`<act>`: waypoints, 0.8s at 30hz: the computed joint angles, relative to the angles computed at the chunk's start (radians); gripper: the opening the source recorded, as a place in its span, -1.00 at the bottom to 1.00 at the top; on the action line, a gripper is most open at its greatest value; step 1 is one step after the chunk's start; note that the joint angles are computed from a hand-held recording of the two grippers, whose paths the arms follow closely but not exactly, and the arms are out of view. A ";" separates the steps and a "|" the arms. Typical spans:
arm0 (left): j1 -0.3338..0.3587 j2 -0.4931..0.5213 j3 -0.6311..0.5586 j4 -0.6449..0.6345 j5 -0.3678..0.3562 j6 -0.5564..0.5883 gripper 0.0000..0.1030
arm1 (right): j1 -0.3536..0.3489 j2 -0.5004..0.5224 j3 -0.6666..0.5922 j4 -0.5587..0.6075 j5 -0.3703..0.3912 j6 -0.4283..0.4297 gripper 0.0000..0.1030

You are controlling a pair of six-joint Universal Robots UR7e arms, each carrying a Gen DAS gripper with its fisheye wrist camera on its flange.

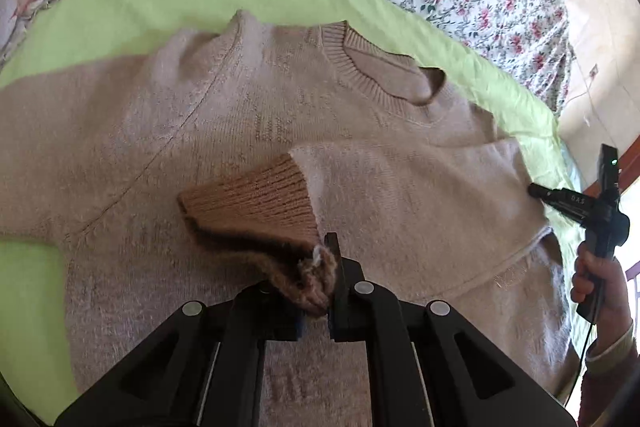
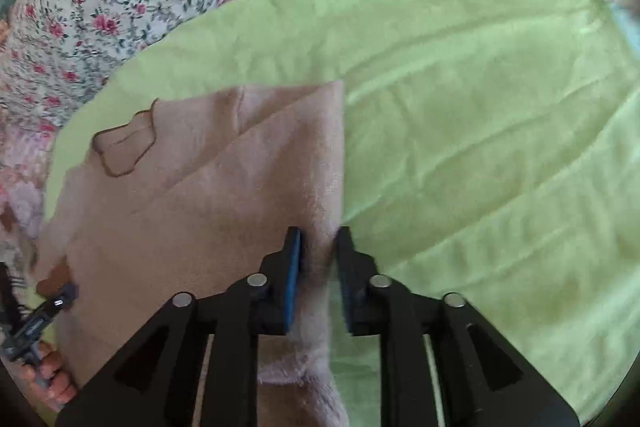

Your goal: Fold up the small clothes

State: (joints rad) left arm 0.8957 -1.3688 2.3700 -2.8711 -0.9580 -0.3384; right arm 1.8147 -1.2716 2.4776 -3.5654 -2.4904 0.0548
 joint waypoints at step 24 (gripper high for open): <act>-0.034 -0.469 0.090 0.382 0.309 -0.200 0.03 | 0.165 0.099 0.174 -0.154 0.319 0.198 -0.03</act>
